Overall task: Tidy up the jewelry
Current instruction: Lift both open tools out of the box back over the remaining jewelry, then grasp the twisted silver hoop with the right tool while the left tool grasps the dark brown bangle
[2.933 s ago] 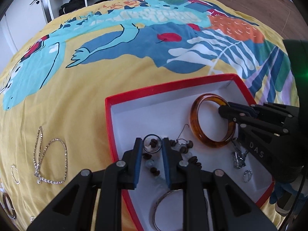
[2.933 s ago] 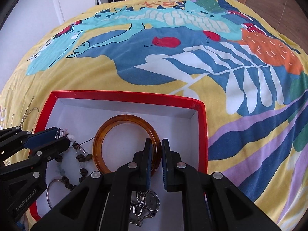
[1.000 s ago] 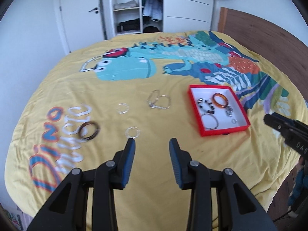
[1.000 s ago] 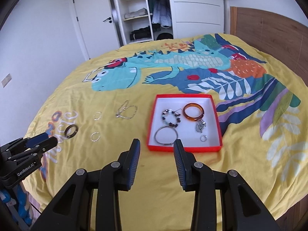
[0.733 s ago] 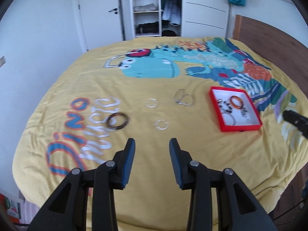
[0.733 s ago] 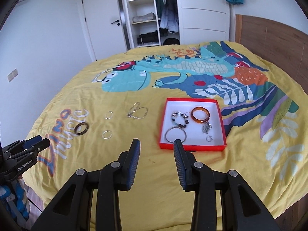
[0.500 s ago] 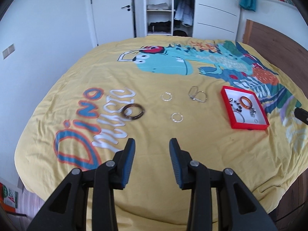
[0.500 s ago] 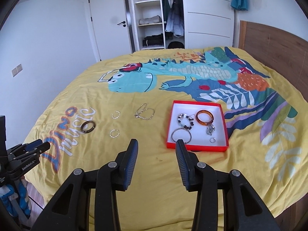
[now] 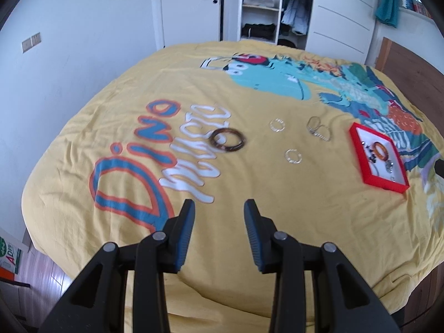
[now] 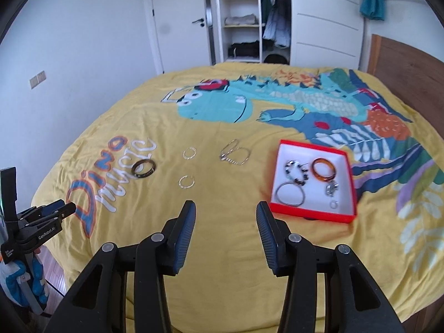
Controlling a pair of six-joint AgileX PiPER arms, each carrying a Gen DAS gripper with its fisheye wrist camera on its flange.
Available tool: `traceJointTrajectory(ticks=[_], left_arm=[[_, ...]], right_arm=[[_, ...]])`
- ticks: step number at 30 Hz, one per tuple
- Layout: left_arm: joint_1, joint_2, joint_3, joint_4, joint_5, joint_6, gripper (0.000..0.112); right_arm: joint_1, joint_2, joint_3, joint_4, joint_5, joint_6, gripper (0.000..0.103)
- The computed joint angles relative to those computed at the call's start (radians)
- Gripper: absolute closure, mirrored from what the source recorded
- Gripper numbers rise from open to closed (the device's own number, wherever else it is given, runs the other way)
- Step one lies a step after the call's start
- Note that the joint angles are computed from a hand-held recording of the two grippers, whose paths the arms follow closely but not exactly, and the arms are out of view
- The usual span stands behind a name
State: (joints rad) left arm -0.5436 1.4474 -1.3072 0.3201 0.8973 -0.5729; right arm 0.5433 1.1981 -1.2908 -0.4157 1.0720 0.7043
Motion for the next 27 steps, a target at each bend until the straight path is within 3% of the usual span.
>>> traceJointTrajectory(ticks=[8, 13, 23, 27], left_arm=[[0.118, 0.115, -0.019, -0.117, -0.05, 0.097, 0.077], [0.183, 0.24, -0.119, -0.164, -0.046, 0.148, 0.077], [0.261, 0.604, -0.564, -0.256, 0.063, 0.249, 0.077], [0.281, 0.759, -0.784, -0.298, 0.139, 0.273, 0.077]], right_arm=[[-0.101, 0.124, 0.012, 0.154, -0.139, -0.132, 0.058], [-0.173, 0.244, -0.013, 0.285, -0.219, -0.258, 0.058], [-0.231, 0.558, -0.207, 0.483, -0.27, -0.484, 0.058], [-0.243, 0.694, -0.318, 0.551, -0.268, -0.554, 0.052]])
